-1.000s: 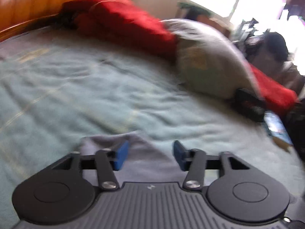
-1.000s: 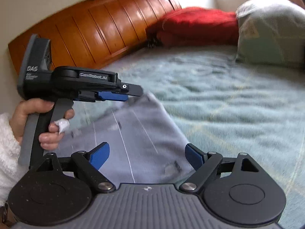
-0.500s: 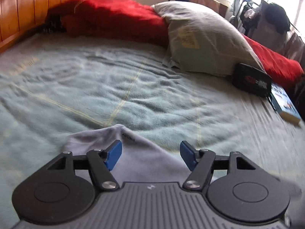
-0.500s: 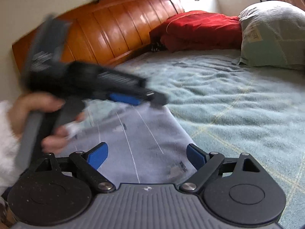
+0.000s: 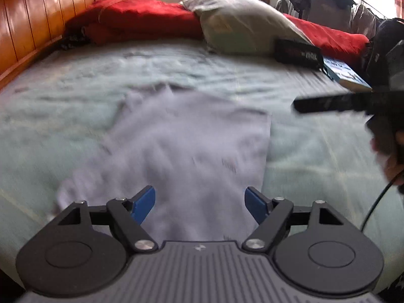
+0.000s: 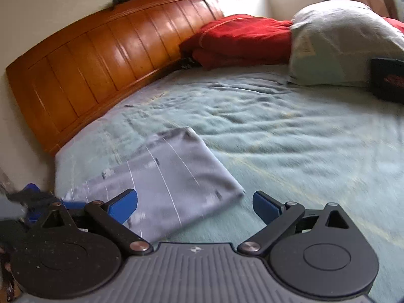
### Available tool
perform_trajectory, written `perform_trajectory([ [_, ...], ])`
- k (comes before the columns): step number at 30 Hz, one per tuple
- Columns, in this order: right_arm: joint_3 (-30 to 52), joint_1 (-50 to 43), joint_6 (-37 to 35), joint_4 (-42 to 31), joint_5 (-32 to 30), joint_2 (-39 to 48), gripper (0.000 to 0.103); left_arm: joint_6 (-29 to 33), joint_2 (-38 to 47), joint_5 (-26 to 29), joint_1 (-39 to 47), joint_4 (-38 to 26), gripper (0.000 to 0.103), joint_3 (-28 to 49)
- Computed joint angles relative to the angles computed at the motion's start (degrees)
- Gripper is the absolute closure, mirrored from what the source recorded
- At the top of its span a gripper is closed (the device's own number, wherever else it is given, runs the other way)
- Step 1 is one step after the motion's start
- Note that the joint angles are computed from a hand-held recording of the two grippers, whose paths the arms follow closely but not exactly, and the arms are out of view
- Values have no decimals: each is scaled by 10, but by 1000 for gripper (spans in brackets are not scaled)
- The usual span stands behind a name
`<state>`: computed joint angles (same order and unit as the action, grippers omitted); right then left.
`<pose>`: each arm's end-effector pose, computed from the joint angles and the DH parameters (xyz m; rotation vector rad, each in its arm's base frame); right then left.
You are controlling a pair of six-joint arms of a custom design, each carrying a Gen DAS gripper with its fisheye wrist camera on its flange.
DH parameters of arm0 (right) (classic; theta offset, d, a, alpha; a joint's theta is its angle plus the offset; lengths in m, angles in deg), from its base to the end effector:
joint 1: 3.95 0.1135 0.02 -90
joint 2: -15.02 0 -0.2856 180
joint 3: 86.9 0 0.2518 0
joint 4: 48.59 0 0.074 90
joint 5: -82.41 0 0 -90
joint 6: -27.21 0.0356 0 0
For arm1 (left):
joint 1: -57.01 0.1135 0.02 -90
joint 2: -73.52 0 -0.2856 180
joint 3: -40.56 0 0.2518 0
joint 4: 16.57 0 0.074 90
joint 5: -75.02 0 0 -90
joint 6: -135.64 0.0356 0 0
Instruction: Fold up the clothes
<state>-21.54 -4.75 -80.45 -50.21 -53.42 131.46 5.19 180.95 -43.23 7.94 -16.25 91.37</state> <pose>0.3656 0.0204 0.0947 -0.6505 2.1890 0.8209 0.2109 -0.2175 0.0881 -0.0020 2.3949 -0.0826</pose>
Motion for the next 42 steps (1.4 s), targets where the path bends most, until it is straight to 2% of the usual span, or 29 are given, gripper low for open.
perform_trajectory([
  [4,-42,-7,-24,-2,12,-42,3,-31,3,-13,-10,34,24,-24],
  [6,-66,-6,-36,4,17,-66,3,-50,-29,-30,-29,47,23,-50],
  [7,-77,-5,-39,10,20,-77,3,-67,-38,-43,-43,40,20,-58],
  [10,-102,1,-30,15,12,-100,3,-124,-40,-67,-81,19,19,-77],
  [12,-109,12,-36,9,5,-105,2,-166,-31,-68,-106,29,19,-97],
  [15,-126,42,-56,18,19,-113,2,-198,-66,-116,-146,21,19,-117],
  [17,-141,65,-63,43,27,-118,2,-210,-87,-149,-160,29,16,-131],
  [19,-149,85,-64,58,23,-120,2,-195,-81,-124,-145,90,14,-157],
  [21,-155,103,-75,64,23,-121,2,-214,-75,-88,-124,60,16,-152],
  [23,-162,121,-91,71,34,-124,2,-210,-113,-105,-129,66,16,-175],
  [25,-178,127,-116,100,39,-121,2,-223,-167,-150,-144,58,15,-199],
  [28,-179,134,-133,103,36,-104,2,-183,-226,-171,-109,63,15,-218],
  [31,-172,151,-131,104,32,-89,2,-115,-195,-118,-43,169,15,-233],
  [32,-170,160,-131,111,30,-84,2,-101,-167,-77,-10,222,15,-239],
  [34,-164,182,-133,124,32,-73,2,-114,-117,-30,31,283,16,-252],
  [36,-157,211,-132,151,53,-56,2,-143,-65,-14,58,311,19,-252],
  [37,-153,226,-126,170,74,-44,2,-152,-42,-23,59,342,24,-262],
  [39,-139,245,-133,174,105,-21,2,-145,0,-20,60,448,24,-299],
  [40,-131,250,-140,167,122,-10,2,-145,5,-19,58,467,24,-307],
  [41,-126,253,-146,162,143,2,1,-138,3,-18,56,460,24,-306],
  [42,-129,245,-149,166,139,8,0,-132,1,-18,55,452,24,-303],
])
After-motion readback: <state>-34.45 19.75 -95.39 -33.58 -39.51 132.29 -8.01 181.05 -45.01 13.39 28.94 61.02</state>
